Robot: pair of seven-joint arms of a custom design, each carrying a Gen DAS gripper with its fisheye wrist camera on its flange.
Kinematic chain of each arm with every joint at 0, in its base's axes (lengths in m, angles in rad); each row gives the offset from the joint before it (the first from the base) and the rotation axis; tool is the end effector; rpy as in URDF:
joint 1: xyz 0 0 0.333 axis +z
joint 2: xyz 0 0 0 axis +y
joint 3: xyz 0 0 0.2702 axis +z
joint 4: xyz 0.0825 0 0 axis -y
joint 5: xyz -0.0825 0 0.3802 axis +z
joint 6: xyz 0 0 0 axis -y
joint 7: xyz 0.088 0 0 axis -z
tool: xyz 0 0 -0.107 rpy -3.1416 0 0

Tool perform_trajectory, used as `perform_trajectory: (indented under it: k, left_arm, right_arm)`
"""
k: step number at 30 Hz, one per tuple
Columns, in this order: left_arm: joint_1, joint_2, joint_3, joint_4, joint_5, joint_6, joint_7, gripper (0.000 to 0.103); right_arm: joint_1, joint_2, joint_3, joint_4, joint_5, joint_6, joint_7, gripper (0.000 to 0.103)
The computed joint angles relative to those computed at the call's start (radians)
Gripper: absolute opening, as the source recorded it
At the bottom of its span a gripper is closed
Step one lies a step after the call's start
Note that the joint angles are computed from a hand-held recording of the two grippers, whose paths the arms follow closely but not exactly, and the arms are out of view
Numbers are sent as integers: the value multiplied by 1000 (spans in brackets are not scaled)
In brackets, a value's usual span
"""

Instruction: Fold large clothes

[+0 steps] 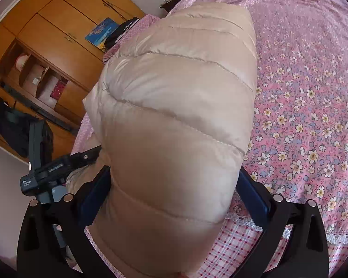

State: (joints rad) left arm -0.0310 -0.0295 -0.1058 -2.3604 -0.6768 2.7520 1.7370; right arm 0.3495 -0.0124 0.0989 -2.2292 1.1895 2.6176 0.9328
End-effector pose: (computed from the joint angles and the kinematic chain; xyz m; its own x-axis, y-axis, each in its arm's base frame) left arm 0.5233 -0.0463 0.3352 0.1771 -0.8985 0.4017 -0.8854 -0.3237 -0.3337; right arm 0.5017 0.2180 0.3656 0.2514 -0.7428 -0.6206 -0.9131 0.0306 -0.4066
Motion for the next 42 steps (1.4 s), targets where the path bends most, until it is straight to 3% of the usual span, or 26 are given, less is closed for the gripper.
perform_trajectory:
  k: [6, 8, 13, 15, 18, 21, 29, 33, 36, 40, 42]
  left_arm:
    - [-12, 27, -11, 20, -151, -18, 120, 87]
    - [-7, 51, -16, 61, -309, -87, 251, 78]
    - [12, 90, -33, 104, -511, -176, 419, 77]
    - [26, 109, -37, 118, -621, -226, 489, 77]
    - [19, 132, -56, 152, -699, -222, 573, 77]
    - [4, 176, -78, 231, -730, -213, 631, 72]
    - [-55, 307, -157, 467, -684, -172, 699, 71]
    - [-81, 417, -189, 571, -547, -142, 593, 71]
    - [-131, 518, -178, 631, -383, -75, 434, 72]
    - [-107, 532, -203, 607, -327, -30, 376, 76]
    - [-109, 497, -207, 561, -275, 19, 355, 77]
  right_arm:
    - [-15, -13, -13, -11, 28, -44, -19, 96]
    - [-17, -19, -15, -15, 44, -51, -20, 95]
    - [-15, -13, -13, 5, 32, -60, -33, 91]
    - [-17, -23, -17, -2, 71, -62, -69, 84]
    - [-9, -67, -17, -35, 156, 4, -134, 73]
    - [10, -123, -18, -64, 215, 120, -196, 69]
    - [-4, -270, -99, -142, 263, 212, -298, 68]
    - [-21, -287, -123, -187, 214, 250, -272, 68]
    - [-44, -241, -140, -208, 131, 241, -166, 71]
    - [-55, -197, -152, -234, 175, 231, -165, 86]
    - [-61, -219, -134, -254, 143, 263, -161, 87]
